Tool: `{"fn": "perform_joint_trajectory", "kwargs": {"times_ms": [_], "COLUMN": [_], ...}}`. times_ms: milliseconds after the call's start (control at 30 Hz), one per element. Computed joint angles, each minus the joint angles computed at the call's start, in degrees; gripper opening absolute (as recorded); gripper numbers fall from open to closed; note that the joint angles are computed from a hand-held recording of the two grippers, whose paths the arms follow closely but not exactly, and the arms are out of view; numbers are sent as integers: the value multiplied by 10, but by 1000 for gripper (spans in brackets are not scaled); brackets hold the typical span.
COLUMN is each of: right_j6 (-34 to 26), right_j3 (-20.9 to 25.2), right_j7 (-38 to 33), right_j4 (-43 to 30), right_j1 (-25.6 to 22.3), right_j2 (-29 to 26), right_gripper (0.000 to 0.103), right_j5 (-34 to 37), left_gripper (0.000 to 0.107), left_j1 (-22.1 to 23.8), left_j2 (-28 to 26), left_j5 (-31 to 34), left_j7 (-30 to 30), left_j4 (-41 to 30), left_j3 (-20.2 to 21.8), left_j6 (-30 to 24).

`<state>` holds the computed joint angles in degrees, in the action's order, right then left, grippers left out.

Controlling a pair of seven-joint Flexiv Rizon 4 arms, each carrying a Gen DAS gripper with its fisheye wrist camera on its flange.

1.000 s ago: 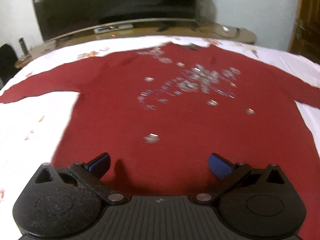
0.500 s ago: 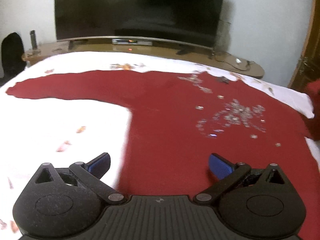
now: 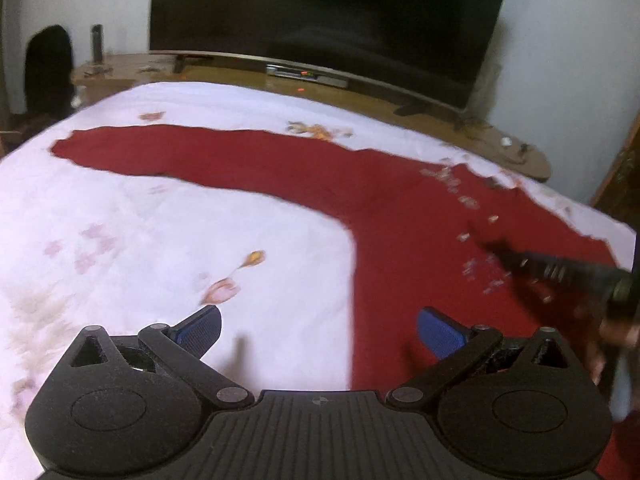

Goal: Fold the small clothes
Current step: 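Grasp the sweater sleeve with the right tool and fold it across the body, then open the right tool to release the folded sleeve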

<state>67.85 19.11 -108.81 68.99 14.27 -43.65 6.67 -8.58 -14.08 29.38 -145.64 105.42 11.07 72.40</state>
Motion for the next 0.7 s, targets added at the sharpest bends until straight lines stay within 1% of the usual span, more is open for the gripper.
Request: {"fn": "perform_joint_trajectory", "kwargs": {"times_ms": [33,67,100,133,167,200,233,267,300,333,433,467,533,567,600,667,700], "right_j6": [39,69,82,92,103,112,118,118,119,122,133,132,140,146,150,155,156], "right_j3": [-3,13,40,53,51,45,38,33,28,24,7,3,-1,0,2,-9,-11], "right_j7": [-15,-39,-53,-54,-46,-34,-19,-6,6,15,41,49,61,65,69,91,100], "right_j4": [32,56,65,78,91,105,123,133,145,159,193,191,198,205,210,214,217], "right_j1": [2,-11,-33,-50,-59,-64,-71,-78,-84,-92,-108,-113,-123,-131,-139,-140,-143], "right_j2": [14,27,35,47,57,70,86,95,105,116,142,141,139,142,142,138,139], "right_gripper": [39,39,39,39,39,39,39,39,39,39,39,39,40,40,40,40,40], "right_j5": [-9,5,20,35,44,49,55,57,59,61,59,57,57,59,61,56,54], "left_gripper": [103,103,103,103,102,100,91,66,57,57,57,57,57,54,37,9,3], "left_j1": [10,22,38,49,59,74,91,112,127,128,107,104,94,87,78,52,47], "left_j2": [-6,-17,-35,-53,-74,-98,-121,-145,-170,-195,-254,-270,-291,-299,-308,-322,-327], "left_j5": [-15,-39,-74,-102,-125,-149,-172,-196,-218,-233,-275,-292,-314,-324,-331,-331,-346], "left_j7": [12,32,64,92,121,156,192,230,266,286,302,305,306,305,302,299,307], "left_j4": [1,1,-4,-14,-29,-50,-71,-93,-121,-154,-240,-261,-289,-301,-314,-342,-348], "left_j3": [-9,-21,-41,-58,-78,-105,-136,-175,-206,-219,-211,-211,-200,-193,-182,-147,-142], "left_j6": [21,46,75,95,112,124,131,131,117,96,40,26,11,1,-5,-22,-16]}}
